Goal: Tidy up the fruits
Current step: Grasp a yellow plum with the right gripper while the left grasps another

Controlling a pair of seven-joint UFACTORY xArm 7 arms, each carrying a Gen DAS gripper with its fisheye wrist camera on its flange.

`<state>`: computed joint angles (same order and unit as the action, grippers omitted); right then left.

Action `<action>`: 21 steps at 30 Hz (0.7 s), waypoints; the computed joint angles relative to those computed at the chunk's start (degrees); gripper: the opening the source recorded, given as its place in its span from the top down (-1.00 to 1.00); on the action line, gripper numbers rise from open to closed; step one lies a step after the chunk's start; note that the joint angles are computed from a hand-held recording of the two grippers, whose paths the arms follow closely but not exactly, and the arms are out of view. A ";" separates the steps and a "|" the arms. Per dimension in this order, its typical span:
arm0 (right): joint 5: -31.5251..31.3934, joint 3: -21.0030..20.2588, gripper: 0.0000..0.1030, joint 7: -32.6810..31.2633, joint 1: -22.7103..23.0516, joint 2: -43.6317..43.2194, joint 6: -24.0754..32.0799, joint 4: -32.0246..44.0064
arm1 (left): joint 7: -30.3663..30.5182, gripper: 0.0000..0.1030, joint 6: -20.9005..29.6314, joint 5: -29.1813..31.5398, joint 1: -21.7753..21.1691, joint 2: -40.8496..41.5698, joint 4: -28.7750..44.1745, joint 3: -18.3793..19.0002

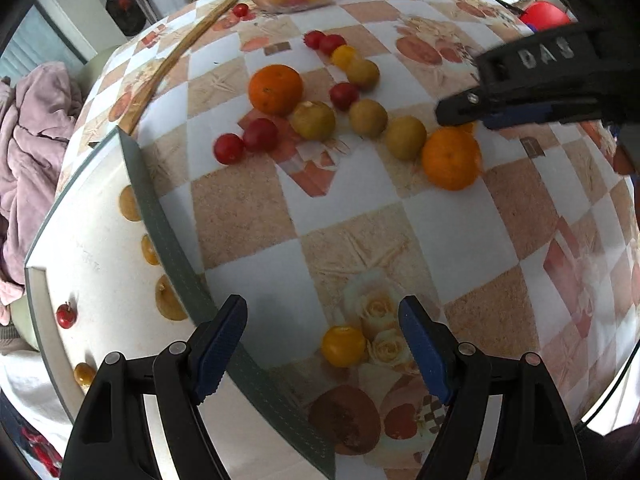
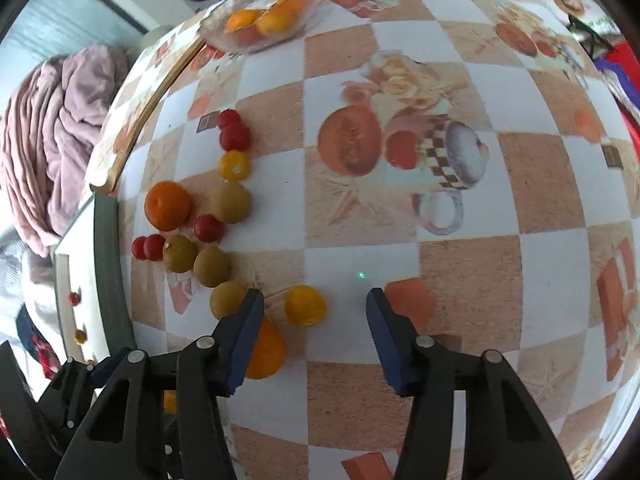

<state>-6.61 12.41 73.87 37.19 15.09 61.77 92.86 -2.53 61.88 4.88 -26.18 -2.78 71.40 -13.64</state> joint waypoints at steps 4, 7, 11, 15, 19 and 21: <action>1.63 0.48 0.11 -1.48 0.06 0.78 -0.73 0.73 | 0.30 -0.53 -1.20 -2.41 -0.22 -1.79 -2.86 -0.02; 1.41 0.24 0.59 -0.33 0.47 -0.07 -1.12 -0.66 | 0.93 -0.36 -1.74 -5.48 0.18 -3.03 -4.18 0.46; 1.90 0.43 0.60 1.20 -0.33 -2.54 -5.05 -4.81 | 3.72 0.04 -2.63 -6.72 0.77 -4.65 -5.78 0.97; 1.93 0.89 0.60 2.00 -0.48 -3.65 -6.47 -6.44 | 6.65 0.34 -1.03 -10.29 1.89 -5.54 -6.03 2.16; 1.59 1.37 0.60 3.65 -0.36 -4.78 -7.39 -8.05 | 7.87 0.34 -0.38 -11.60 2.78 -5.39 -5.87 2.35; 1.37 1.55 0.60 4.01 -0.35 -5.04 -7.45 -8.36 | 7.25 0.34 -0.67 -10.86 2.79 -5.31 -5.85 1.83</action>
<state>-5.24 13.96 77.88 36.85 10.06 54.32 84.50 4.72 61.21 -5.98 -23.39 -8.09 65.56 -11.81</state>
